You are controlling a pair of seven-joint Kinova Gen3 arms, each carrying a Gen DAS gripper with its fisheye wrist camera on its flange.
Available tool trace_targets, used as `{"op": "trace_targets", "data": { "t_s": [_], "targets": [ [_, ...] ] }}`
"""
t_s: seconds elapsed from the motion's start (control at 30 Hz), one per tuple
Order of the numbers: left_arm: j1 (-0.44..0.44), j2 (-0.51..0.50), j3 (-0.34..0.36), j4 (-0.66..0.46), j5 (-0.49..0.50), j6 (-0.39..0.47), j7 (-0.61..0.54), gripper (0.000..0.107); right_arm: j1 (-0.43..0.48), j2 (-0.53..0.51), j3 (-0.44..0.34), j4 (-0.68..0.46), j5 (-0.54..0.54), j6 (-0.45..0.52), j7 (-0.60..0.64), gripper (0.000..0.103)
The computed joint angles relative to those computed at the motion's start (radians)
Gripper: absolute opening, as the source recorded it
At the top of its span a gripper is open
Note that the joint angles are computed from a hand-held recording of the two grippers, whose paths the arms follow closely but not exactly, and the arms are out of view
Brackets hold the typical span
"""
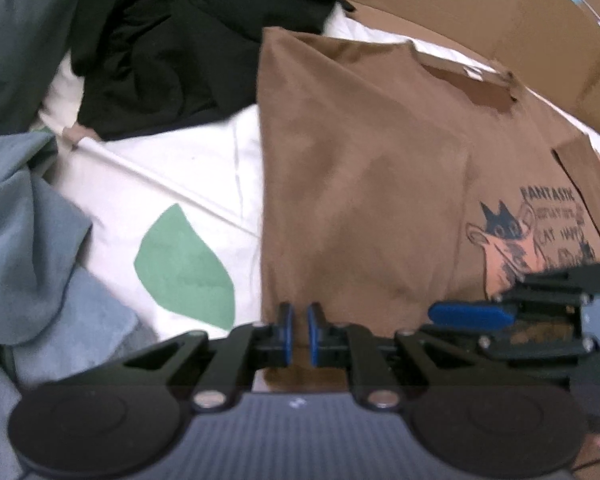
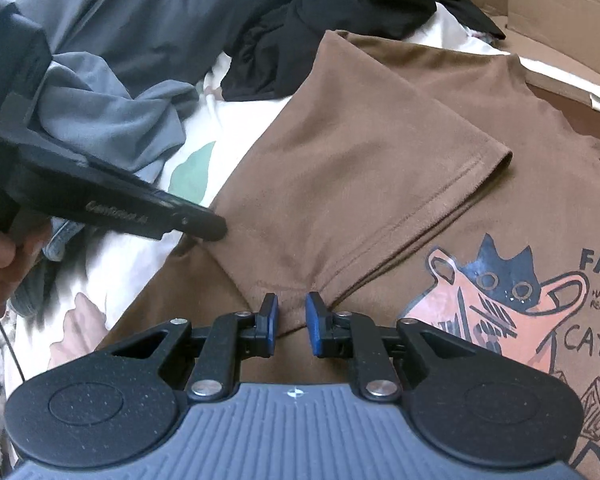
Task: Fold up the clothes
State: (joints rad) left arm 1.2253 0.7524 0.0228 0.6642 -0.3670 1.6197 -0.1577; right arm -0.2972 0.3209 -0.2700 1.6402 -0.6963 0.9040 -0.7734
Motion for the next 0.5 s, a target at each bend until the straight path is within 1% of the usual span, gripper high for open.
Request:
{"op": "trace_targets", "data": {
  "t_s": [0.07, 0.13, 0.17, 0.23, 0.33, 0.5],
  "targets": [
    [0.002, 0.014, 0.003, -0.048, 0.004, 0.035, -0.017, 0.009, 0.004, 0.008, 0.008, -0.024, 0.005, 0.034, -0.026, 0.021],
    [0.012, -0.001, -0.006, -0.038, 0.001, 0.02, 0.001, 0.011, 0.022, 0.01, 0.009, -0.033, -0.007, 0.045, -0.028, 0.022],
    [0.018, -0.011, -0.012, -0.026, -0.004, 0.01, 0.012, 0.012, 0.025, 0.002, 0.012, -0.03, -0.009, 0.026, -0.011, 0.022],
    [0.026, -0.009, -0.02, -0.042, -0.02, 0.024, 0.026, 0.015, 0.029, -0.01, 0.012, -0.025, -0.011, -0.024, 0.017, 0.022],
    [0.017, -0.012, -0.022, -0.047, -0.03, 0.022, 0.025, 0.015, 0.041, 0.016, 0.019, -0.059, -0.028, -0.051, -0.003, 0.022],
    [-0.013, 0.005, -0.035, -0.068, -0.054, 0.005, -0.017, 0.015, 0.026, 0.057, 0.019, -0.097, -0.001, -0.135, -0.084, 0.025]
  ]
}}
